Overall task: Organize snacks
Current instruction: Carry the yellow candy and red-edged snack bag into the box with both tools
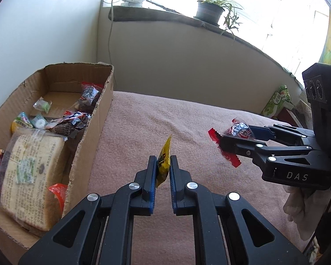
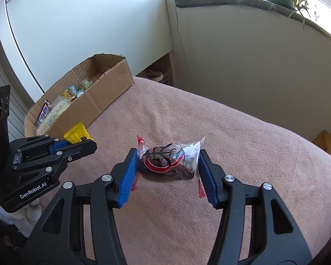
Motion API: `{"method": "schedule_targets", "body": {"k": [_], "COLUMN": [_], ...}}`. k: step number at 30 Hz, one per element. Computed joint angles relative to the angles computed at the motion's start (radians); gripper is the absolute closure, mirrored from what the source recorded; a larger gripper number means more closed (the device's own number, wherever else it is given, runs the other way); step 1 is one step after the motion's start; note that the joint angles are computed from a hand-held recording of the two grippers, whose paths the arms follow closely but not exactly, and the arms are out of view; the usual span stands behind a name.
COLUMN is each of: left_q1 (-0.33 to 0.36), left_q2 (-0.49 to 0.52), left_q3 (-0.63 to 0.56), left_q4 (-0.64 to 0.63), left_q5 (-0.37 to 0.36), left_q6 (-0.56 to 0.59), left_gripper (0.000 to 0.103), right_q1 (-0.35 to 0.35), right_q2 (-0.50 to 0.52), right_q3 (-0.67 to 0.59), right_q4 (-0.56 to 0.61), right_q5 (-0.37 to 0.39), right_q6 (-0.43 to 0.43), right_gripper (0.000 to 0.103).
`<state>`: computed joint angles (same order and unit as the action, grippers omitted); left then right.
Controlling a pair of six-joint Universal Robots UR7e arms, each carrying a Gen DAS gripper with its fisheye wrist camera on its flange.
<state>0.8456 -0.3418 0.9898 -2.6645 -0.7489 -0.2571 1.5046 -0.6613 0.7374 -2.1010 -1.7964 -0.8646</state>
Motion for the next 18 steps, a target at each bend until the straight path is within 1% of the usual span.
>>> {"method": "schedule_targets", "body": {"k": [8, 14, 15, 17, 18], "left_q1": [-0.017, -0.016, -0.018, -0.017, -0.018], "left_q2": [-0.07, -0.121, -0.109, -0.122, -0.118], "left_q3": [0.096, 0.161, 0.14, 0.159, 0.15], "left_q4": [-0.123, -0.197, -0.193, -0.215, -0.216], "left_q5": [0.011, 0.022, 0.026, 0.032, 0.035], "left_q6": [0.056, 0.092, 0.093, 0.102, 0.105], "left_gripper": [0.093, 0.093, 0.093, 0.093, 0.093], "right_q1": [0.034, 0.068, 0.072, 0.082, 0.087], "right_q2": [-0.03, -0.035, -0.036, -0.034, -0.033], "right_q3": [0.05, 0.077, 0.082, 0.085, 0.086], "right_q4": [-0.045, -0.078, -0.083, -0.088, -0.091], "right_q5": [0.021, 0.034, 0.036, 0.04, 0.042], "right_q6": [-0.006, -0.013, -0.015, -0.015, -0.013], "right_gripper": [0.047, 0.047, 0.047, 0.047, 0.047]}}
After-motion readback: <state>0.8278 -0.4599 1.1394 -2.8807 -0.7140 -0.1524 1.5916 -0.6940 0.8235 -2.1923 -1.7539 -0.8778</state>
